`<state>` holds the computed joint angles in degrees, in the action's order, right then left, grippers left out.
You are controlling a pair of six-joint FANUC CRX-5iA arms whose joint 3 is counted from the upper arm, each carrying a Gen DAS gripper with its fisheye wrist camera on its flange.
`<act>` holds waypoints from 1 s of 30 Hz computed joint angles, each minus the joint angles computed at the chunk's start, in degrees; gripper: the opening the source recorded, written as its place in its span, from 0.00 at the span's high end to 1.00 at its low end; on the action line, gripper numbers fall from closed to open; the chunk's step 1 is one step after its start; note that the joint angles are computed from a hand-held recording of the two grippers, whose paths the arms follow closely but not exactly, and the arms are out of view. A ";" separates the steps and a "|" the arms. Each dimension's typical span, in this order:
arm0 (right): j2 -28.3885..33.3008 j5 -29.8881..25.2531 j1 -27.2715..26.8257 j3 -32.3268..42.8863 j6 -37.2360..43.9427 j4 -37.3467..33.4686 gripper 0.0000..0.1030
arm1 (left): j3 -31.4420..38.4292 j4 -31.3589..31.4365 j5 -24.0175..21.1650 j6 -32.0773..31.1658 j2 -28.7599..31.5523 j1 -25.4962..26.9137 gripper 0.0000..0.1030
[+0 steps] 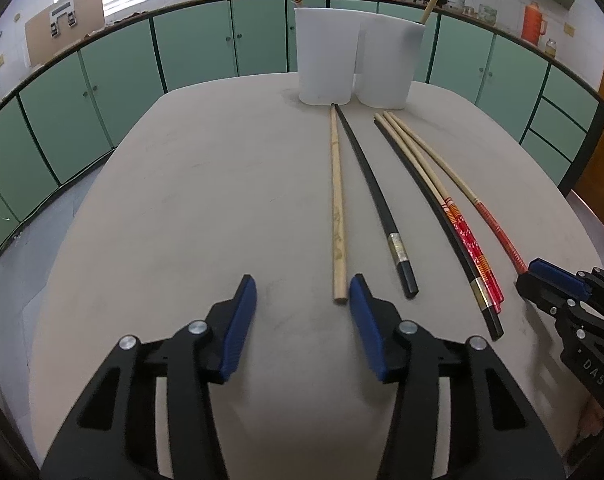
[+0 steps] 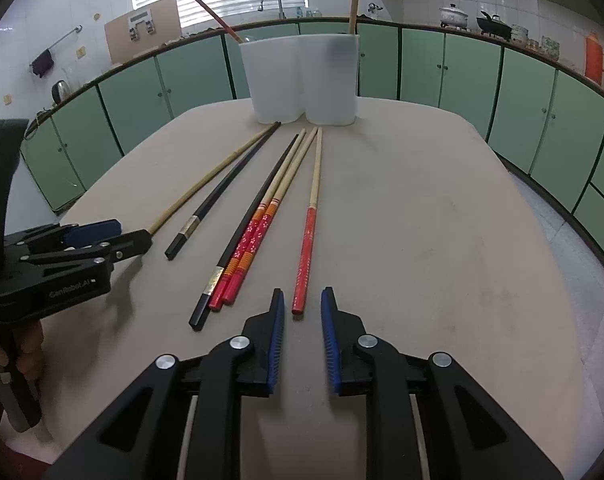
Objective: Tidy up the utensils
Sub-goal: 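Grasp a wooden chopstick with the left tool while the right tool grasps a red chopstick, lift toward holder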
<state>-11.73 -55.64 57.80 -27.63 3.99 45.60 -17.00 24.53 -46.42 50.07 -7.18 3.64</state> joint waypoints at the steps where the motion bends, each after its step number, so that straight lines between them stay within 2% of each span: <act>1: 0.25 -0.25 -0.08 0.22 0.08 0.01 0.82 | 0.10 0.12 -0.05 0.02 0.14 -0.08 0.57; 3: 0.56 -0.76 0.18 0.48 -0.15 0.19 0.84 | 0.13 0.07 0.04 -0.13 0.18 -0.37 0.62; 6: 0.80 -1.07 0.49 0.59 -0.14 0.51 0.92 | -0.41 1.16 0.06 -1.72 0.02 -0.55 0.73; 9: 1.05 -1.36 0.62 0.70 -0.10 0.75 0.93 | -0.65 1.81 0.08 -2.48 0.05 -0.81 0.83; 11: 0.82 -1.04 0.58 0.48 -0.47 0.80 0.93 | -0.79 2.27 0.13 -3.21 0.08 -0.97 0.93; 17: -0.33 -1.50 0.70 -0.19 -1.18 1.88 0.94 | -1.44 4.09 -0.36 -4.10 -0.64 -0.49 0.94; 22: -2.28 -3.02 1.17 -0.74 -1.99 5.39 0.94 | -2.32 6.36 0.65 -7.49 -3.34 0.34 0.94; 30: -5.25 -4.48 0.74 0.59 -1.18 11.61 0.94 | -1.68 15.28 2.35 -13.49 -6.57 1.70 0.94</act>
